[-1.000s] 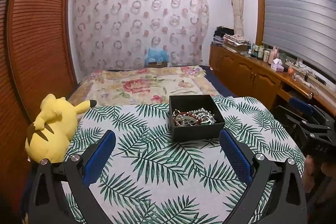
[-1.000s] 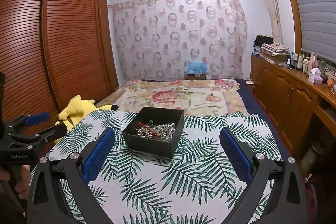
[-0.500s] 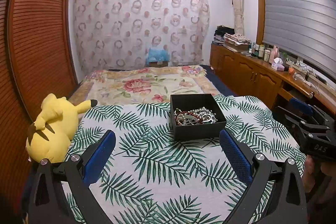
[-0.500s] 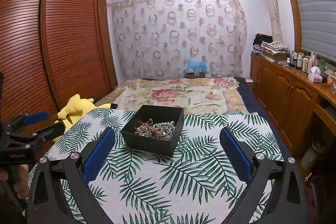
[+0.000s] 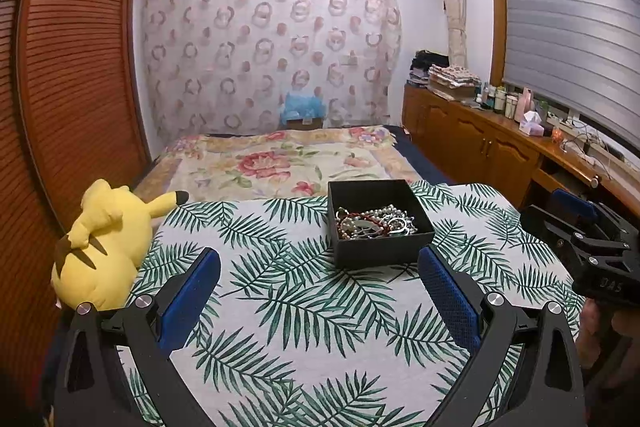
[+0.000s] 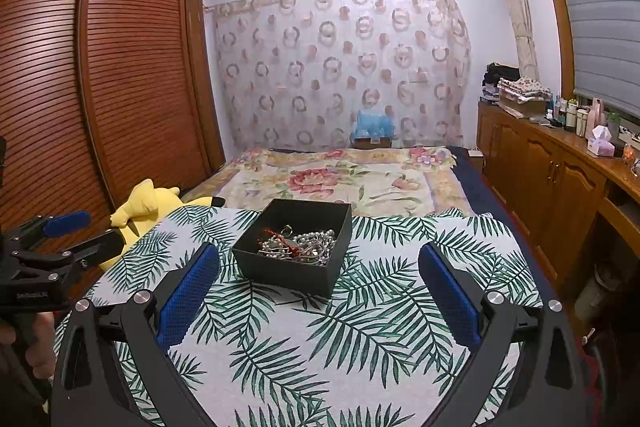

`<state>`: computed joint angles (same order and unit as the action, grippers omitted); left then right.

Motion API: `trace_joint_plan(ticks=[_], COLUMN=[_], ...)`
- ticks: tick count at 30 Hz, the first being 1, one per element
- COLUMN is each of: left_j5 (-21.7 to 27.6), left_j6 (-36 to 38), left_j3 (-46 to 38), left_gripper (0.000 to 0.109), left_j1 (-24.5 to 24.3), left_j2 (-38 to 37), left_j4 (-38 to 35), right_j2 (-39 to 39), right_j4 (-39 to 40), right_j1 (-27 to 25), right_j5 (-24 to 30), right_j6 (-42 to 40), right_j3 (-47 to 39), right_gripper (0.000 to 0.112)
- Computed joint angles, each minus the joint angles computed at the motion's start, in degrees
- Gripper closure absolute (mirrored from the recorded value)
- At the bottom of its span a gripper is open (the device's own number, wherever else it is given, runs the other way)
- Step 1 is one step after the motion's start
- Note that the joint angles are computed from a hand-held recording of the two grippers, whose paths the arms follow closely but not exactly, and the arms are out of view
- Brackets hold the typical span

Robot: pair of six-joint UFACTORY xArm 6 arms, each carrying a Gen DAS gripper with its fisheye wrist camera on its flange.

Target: Organize jewelry

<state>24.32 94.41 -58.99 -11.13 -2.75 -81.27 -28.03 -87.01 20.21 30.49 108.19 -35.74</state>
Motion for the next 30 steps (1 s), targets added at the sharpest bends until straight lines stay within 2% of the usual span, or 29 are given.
trace_joint_plan(ticks=[30], left_j5=[0.15], left_j6=[0.05], left_j3=[-0.10], left_gripper=[0.013], left_j1=[0.23], left_j2=[0.15], left_j4=[0.10], right_j2=[0.23], right_j4=[0.53], right_j1=[0.03], right_j5=[0.09], right_j6=[-0.51], right_j3=[-0.36], right_gripper=[0.012])
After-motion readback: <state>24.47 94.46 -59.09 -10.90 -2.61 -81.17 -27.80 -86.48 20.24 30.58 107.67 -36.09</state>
